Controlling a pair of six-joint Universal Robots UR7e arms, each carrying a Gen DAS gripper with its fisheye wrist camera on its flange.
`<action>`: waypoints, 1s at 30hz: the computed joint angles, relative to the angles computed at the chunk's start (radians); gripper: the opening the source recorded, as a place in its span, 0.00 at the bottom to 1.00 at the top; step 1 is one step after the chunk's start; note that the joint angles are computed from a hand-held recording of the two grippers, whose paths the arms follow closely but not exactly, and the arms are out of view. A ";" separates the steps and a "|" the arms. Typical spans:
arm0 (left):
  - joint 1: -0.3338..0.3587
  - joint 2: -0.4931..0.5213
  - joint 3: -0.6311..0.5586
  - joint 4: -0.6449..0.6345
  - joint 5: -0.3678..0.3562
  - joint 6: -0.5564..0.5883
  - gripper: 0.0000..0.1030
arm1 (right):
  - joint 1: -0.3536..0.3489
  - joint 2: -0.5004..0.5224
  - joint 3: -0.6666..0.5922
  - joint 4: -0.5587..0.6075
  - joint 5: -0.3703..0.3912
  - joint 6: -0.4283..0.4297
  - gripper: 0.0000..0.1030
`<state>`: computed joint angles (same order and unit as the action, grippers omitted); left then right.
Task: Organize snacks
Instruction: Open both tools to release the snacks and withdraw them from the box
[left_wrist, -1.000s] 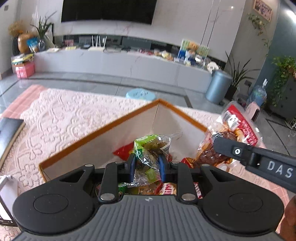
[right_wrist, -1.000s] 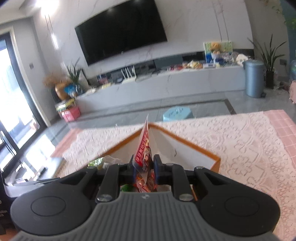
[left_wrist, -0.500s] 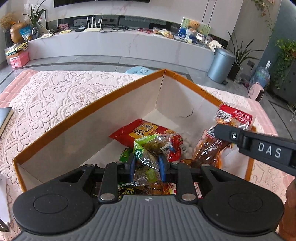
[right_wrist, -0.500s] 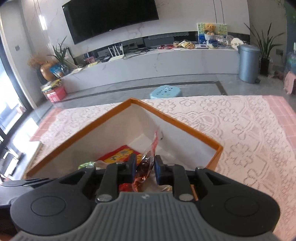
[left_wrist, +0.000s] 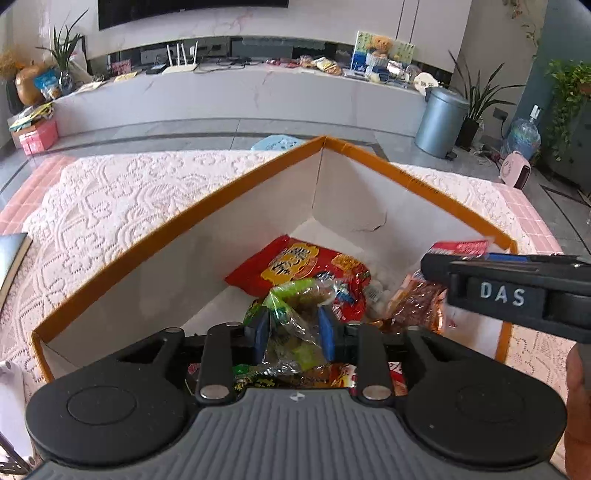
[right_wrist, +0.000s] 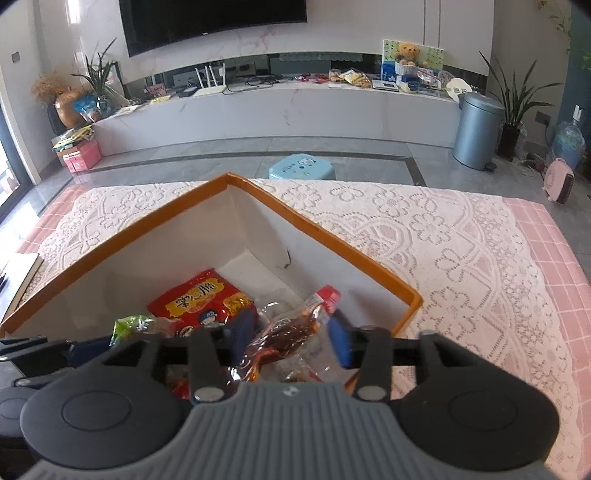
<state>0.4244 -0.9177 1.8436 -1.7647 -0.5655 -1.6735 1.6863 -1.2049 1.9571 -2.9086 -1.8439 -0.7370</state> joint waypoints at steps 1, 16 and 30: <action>-0.004 0.000 -0.004 0.010 0.004 -0.004 0.39 | 0.003 -0.002 0.000 0.001 -0.007 0.006 0.53; -0.116 0.005 -0.106 0.305 0.061 -0.216 0.66 | 0.041 -0.147 0.063 -0.026 0.015 0.013 0.90; -0.256 0.088 -0.206 0.621 0.166 -0.460 0.72 | -0.051 -0.520 0.248 -0.062 0.196 -0.049 0.96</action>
<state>0.1680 -0.8295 1.6379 -1.1437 -0.3992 -2.1331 1.6348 -1.7250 2.2049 -2.9702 -1.6484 -0.7856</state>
